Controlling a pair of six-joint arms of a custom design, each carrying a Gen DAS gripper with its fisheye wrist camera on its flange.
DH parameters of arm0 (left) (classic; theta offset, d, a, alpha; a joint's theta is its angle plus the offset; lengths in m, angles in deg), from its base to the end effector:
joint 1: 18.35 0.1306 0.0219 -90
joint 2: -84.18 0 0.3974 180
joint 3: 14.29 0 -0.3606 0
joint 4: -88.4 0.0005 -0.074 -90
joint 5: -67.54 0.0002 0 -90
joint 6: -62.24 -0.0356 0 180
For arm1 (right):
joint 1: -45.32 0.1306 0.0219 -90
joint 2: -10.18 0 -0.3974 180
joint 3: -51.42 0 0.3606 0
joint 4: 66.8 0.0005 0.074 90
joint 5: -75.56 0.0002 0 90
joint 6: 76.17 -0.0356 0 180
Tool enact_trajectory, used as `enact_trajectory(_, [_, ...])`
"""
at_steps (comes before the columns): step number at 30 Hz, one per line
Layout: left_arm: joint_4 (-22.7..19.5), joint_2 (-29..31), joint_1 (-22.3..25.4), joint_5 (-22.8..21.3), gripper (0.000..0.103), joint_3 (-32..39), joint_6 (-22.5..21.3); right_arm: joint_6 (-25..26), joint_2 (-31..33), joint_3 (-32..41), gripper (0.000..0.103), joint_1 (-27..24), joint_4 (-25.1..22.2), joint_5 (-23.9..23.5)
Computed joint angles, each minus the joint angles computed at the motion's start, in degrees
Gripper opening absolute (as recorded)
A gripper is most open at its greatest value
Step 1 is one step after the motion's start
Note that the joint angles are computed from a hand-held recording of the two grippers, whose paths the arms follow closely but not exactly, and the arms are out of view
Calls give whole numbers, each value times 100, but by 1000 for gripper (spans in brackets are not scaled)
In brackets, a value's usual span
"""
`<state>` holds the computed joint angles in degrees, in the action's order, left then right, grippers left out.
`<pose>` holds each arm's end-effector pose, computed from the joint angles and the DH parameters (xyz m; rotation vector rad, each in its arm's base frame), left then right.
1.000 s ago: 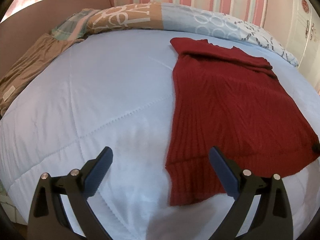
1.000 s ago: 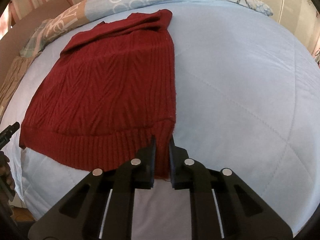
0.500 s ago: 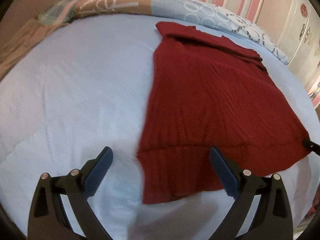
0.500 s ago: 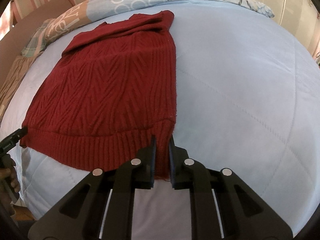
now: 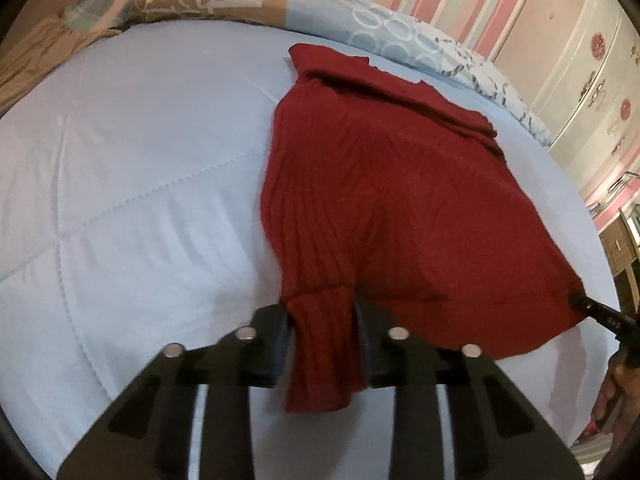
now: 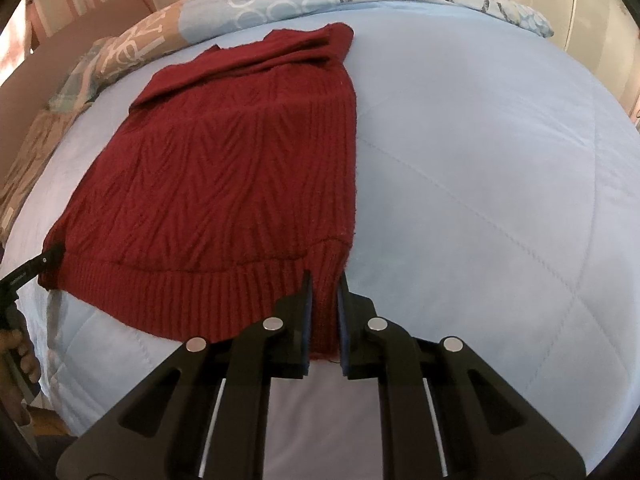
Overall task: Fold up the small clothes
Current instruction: 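Hold the hem with both tools and fold it up toward the collar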
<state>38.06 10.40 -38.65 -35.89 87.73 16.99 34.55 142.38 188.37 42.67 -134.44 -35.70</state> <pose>0.5236 -0.1854 0.3972 -0.6195 2.4162 -0.1810 0.6967 -0.0198 0.3594 -0.5216 2.5351 0.3490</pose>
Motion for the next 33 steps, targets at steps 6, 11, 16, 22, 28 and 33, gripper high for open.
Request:
enact_trajectory(6, [-109, 2, -60, -143, 19, 169, -172, 157, -39, -40, 9, 1, 8, 42])
enact_trajectory(11, [-216, 16, -87, -236, 18, 324, -220, 213, -141, -106, 9, -4, 85, -10])
enact_trajectory(16, [-567, 111, -234, -568, 17, 638, -332, 187, -320, -354, 9, -53, 170, -88])
enact_trajectory(22, [-945, 91, -387, -902, 17, 872, -439, 183, -558, -487, 9, -187, 175, -368])
enact_trajectory(28, [-1275, -64, -495, -1002, 17, 903, -434, 190, -782, -698, 9, -387, 22, -623])
enact_trajectory(33, [-1492, -301, -640, -886, 17, 653, -438, 286, -957, -755, 9, -456, -100, -625])
